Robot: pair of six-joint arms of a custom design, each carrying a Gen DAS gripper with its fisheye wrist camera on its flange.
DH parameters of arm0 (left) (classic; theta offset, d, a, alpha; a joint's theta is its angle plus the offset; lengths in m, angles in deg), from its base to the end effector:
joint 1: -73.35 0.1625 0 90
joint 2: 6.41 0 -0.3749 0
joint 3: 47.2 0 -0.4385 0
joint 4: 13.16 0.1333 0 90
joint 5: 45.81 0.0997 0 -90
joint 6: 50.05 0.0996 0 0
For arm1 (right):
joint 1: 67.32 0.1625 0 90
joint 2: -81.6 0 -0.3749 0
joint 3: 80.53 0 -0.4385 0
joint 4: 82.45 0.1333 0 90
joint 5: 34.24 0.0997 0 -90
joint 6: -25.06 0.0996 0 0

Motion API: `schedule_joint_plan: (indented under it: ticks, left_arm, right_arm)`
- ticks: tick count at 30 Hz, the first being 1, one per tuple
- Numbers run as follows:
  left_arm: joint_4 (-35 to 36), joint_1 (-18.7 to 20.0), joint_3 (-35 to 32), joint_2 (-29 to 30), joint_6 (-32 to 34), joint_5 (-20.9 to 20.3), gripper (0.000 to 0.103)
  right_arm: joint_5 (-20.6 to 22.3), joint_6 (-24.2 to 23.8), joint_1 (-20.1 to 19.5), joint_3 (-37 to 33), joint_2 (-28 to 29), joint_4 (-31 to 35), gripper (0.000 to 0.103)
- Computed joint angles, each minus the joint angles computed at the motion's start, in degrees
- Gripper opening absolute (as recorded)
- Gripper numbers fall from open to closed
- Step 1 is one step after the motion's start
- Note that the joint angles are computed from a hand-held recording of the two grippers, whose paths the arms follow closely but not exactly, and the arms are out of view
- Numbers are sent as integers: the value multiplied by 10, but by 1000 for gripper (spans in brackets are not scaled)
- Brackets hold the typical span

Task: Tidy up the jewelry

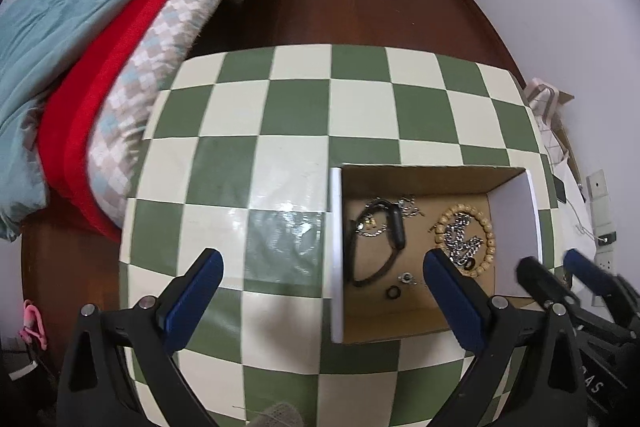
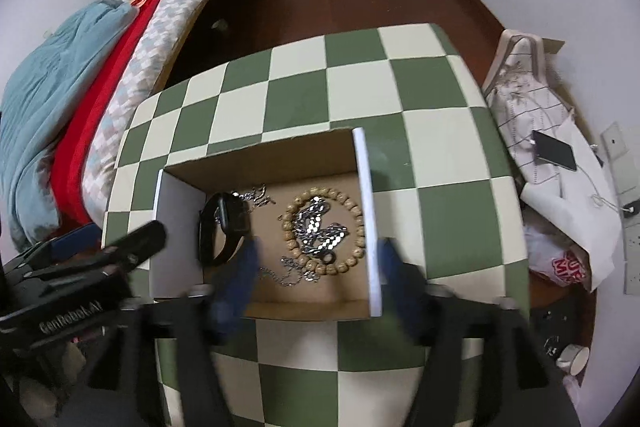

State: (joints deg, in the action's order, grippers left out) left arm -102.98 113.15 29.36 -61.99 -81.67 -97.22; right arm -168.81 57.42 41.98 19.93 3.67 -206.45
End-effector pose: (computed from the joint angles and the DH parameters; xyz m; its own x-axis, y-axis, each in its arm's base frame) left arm -0.4021 -0.5894 0.2062 -0.6544 0.3211 -0.6846 0.4385 0.8987 0.0024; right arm 0.2566 -0.5408 0.3114 -0.7803 0.4074 0.4745 0.1109 0.8368 -0.5361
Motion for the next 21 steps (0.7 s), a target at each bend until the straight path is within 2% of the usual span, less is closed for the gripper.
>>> schedule_joint_plan:
  ticks: [2, 3, 5, 10, 21]
  left_arm:
    - [-3, -3, 5, -8, 0, 8, 102]
    - [-8, -6, 10, -14, 3, 14, 102]
    - [-8, -12, 16, -21, 3, 29, 102]
    - [-17, -30, 35, -47, 5, 49, 103]
    - [-21, -81, 72, -126, -15, 52, 103]
  right_arm:
    - [-30, 14, 9, -11, 5, 31, 86]
    - [-44, 24, 13, -18, 8, 50, 94]
    - [-71, 56, 22, -34, 14, 100, 103]
    - [-111, 108, 43, -49, 15, 169, 103]
    - [-137, 187, 113, -52, -24, 244, 103]
